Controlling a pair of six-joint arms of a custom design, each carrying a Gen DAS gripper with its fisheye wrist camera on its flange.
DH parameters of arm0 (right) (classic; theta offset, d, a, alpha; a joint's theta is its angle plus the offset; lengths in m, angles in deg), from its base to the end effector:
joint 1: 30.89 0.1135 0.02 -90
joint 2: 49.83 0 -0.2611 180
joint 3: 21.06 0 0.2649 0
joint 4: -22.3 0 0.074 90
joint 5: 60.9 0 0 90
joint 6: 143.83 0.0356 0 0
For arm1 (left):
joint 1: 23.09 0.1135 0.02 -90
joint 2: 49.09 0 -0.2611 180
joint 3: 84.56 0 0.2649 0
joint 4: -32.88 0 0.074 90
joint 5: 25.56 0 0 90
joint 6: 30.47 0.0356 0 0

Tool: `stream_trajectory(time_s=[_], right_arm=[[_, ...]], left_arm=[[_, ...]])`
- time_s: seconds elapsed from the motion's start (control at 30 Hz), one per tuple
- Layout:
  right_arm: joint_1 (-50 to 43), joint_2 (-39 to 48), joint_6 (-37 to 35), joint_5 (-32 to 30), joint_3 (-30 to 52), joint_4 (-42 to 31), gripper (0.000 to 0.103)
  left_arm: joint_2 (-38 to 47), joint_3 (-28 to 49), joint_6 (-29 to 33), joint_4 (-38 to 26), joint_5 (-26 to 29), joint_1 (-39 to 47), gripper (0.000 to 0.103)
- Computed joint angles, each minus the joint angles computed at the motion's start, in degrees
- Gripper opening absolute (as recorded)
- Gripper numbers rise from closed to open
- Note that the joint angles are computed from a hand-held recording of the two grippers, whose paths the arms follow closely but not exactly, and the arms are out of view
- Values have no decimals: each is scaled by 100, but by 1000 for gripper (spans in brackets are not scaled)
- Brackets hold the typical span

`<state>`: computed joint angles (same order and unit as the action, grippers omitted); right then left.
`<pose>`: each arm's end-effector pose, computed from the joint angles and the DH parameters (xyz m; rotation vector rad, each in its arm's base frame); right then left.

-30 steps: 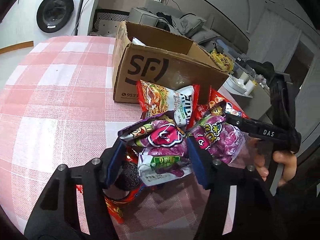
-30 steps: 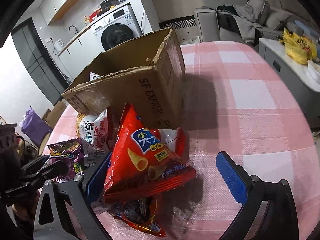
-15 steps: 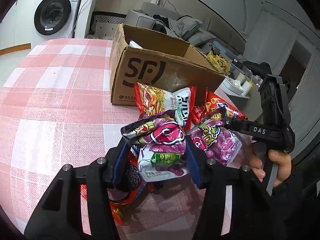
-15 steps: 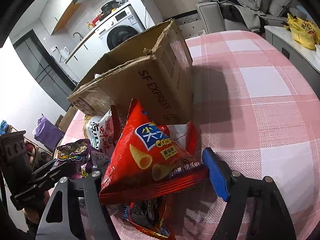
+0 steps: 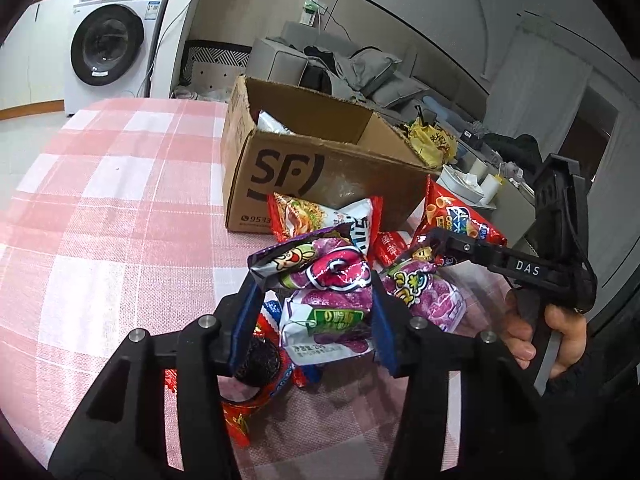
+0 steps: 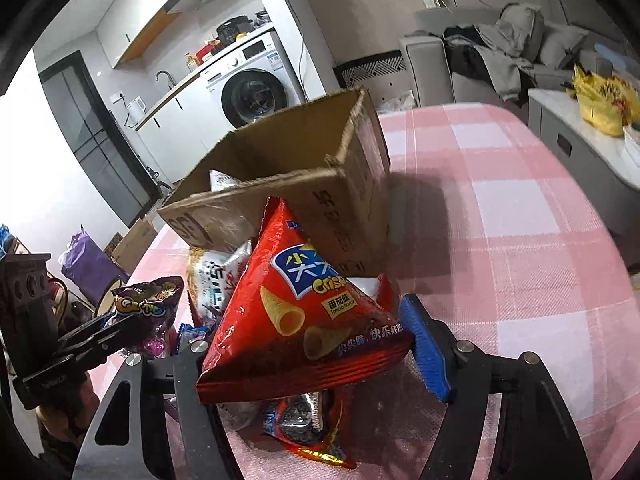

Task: Organize snacks
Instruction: 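Grasp the red crisps bag with the right tool, then lower the purple bag into the box with the left tool while the right tool drops the crisps in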

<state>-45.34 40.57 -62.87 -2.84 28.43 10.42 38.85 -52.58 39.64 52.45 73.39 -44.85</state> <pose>0.2807 -0.0529 0.1181 -0.1155 2.3644 0.4987 0.2271 -0.0966 0.0902 0.1260 2.2541 -0.5702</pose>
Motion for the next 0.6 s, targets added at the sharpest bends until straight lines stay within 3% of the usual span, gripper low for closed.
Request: stream_trajectory(time_s=[0.6], right_arm=[[-184,-1553,41,-493,-313,-613,71]], left_arm=[[-1926,-317,-11,-1021,-511,-218,47]])
